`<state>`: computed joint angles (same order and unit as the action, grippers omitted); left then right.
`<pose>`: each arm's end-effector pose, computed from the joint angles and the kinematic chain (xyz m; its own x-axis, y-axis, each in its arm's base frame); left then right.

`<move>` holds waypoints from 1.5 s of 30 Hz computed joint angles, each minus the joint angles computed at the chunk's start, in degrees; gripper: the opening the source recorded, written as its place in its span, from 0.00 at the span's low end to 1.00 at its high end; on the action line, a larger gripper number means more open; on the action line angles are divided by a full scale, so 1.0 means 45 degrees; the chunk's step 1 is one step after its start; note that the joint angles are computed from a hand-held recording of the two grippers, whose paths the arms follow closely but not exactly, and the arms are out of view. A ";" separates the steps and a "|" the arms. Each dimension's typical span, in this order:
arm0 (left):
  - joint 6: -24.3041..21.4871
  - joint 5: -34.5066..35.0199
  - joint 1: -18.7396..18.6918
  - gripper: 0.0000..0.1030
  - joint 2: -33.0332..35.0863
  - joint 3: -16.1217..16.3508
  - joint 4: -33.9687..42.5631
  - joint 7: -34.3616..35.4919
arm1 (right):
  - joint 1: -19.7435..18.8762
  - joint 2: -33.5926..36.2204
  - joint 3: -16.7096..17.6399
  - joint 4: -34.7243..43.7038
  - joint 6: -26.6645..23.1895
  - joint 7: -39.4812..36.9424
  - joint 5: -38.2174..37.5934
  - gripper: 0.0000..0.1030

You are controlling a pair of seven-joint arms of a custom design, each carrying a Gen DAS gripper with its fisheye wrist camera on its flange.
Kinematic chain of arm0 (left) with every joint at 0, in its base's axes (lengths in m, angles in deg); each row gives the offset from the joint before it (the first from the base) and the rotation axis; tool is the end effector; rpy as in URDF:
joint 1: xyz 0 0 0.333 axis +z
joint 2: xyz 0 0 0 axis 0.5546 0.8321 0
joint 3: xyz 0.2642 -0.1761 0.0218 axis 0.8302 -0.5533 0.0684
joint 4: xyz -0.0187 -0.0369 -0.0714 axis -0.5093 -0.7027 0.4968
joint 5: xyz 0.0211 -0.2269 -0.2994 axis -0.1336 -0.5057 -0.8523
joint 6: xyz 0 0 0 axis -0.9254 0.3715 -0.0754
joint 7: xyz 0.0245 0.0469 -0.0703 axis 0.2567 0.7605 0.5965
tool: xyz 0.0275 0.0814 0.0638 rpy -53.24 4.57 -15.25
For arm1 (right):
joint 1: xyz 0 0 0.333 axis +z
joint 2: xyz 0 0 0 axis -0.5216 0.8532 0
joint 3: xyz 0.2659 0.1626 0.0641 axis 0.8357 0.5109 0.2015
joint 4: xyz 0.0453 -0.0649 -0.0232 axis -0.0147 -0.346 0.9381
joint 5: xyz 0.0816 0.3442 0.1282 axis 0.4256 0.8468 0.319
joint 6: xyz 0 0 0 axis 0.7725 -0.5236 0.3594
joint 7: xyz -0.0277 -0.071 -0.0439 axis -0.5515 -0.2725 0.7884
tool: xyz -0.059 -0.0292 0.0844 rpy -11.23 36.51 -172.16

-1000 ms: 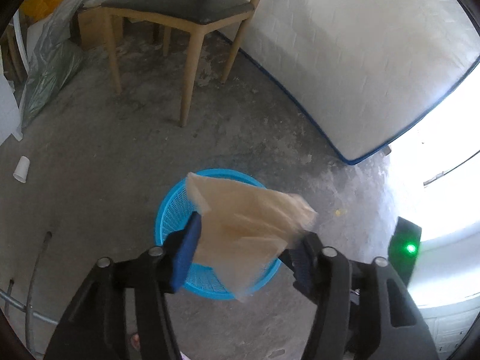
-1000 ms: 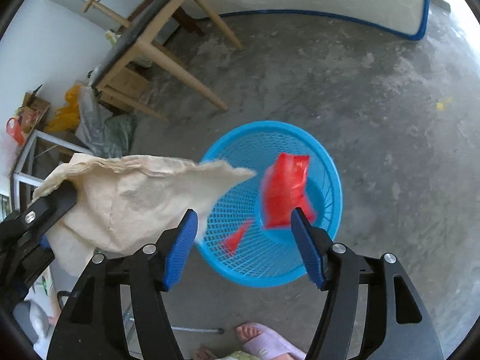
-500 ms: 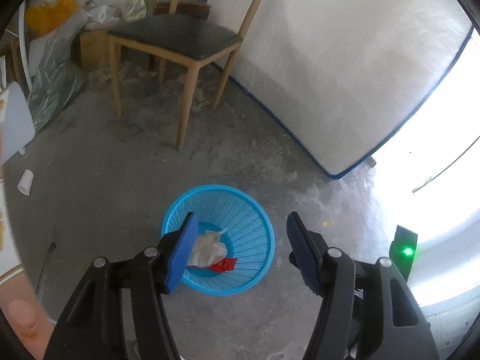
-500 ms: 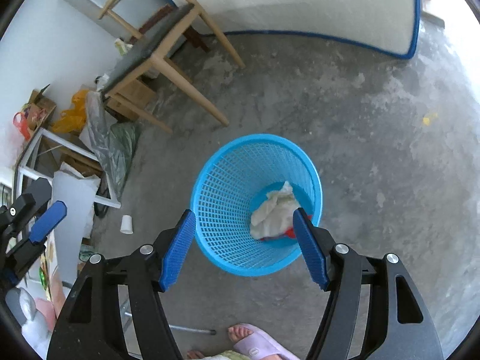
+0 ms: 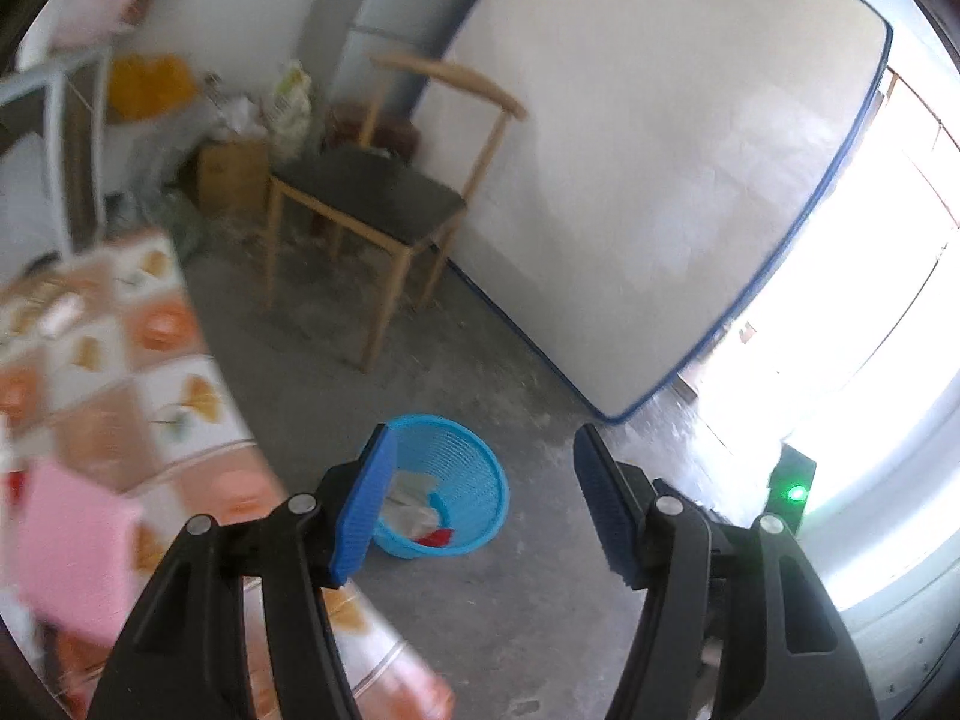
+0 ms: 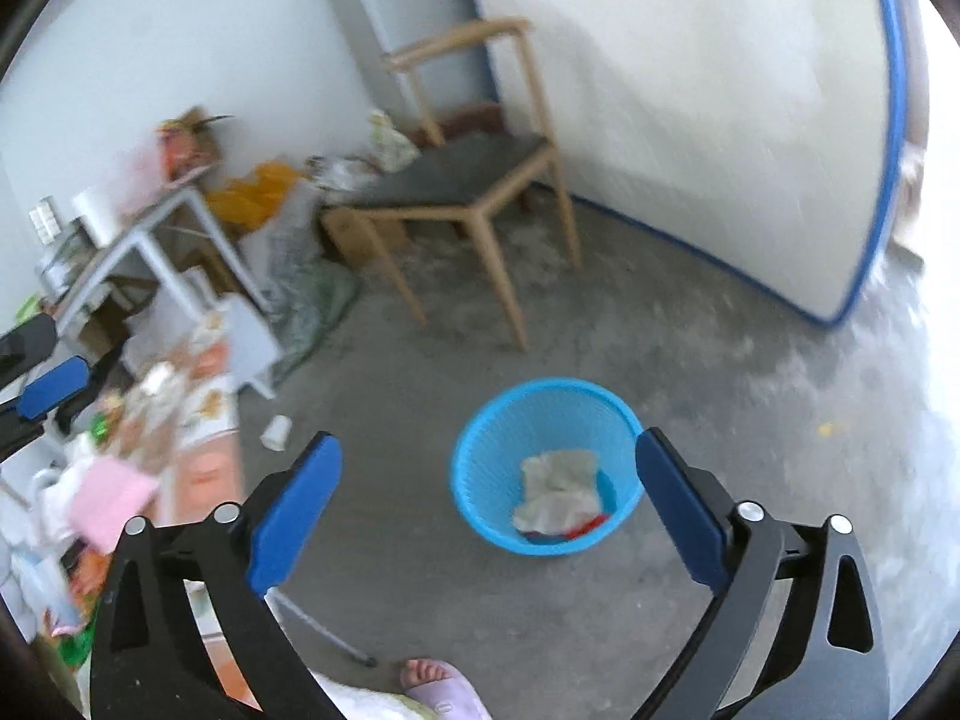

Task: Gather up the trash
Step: 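Move both open tools back over the table, then grasp the pink bubble-wrap pad with the right tool while the left tool grasps the white glove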

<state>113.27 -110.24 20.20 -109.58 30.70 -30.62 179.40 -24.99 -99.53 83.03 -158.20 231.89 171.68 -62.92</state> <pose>0.4426 -0.1042 0.7224 -0.3208 -0.8632 0.3898 -0.7277 -0.0387 -0.6848 0.4549 0.1477 0.6330 -0.0763 -0.9559 -0.2837 -0.6698 0.2599 -0.6956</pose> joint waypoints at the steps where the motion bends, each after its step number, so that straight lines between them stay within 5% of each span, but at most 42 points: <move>1: -0.0067 0.0175 0.0164 0.58 -0.0450 0.0074 -0.0163 -0.0018 | 0.0450 -0.0085 -0.0276 0.0119 -0.0036 -0.0472 0.0556 0.92; 6: -0.0239 0.1104 0.0731 0.60 -0.2465 0.0775 -0.0940 -0.0162 | 0.2261 0.0158 -0.1151 0.0995 -0.0575 -0.2456 0.3671 0.92; 11: -0.0625 0.2576 0.1608 0.61 -0.3726 0.1684 -0.1365 -0.0430 | 0.4292 0.1618 -0.2139 0.2674 -0.1692 -0.5656 0.8894 0.92; 15: -0.1263 0.2674 0.1732 0.61 -0.4123 0.2658 -0.1466 -0.0503 | 0.4740 0.3621 -0.2337 0.4572 -0.4127 -0.7028 1.3189 0.92; 18: -0.1362 0.2753 0.1957 0.61 -0.4282 0.3025 -0.1790 -0.0386 | 0.4393 0.5055 -0.1927 0.5790 -0.5401 -0.7065 1.4621 0.92; 26: -0.2272 0.2315 0.2295 0.61 -0.3526 0.3731 -0.1593 0.0373 | 0.3195 0.7917 -0.0492 0.8046 -0.7645 -0.5349 1.5420 0.90; 37: -0.3849 0.1566 0.2847 0.61 -0.1167 0.3765 0.0305 0.1957 | 0.2788 0.9346 0.0426 1.0069 -0.7859 -0.4034 1.4140 0.82; 45: -0.5540 0.3765 0.3990 0.60 0.1410 0.2242 0.1994 0.3407 | 0.2614 0.9442 0.0614 0.9937 -0.7700 -0.3497 1.4096 0.60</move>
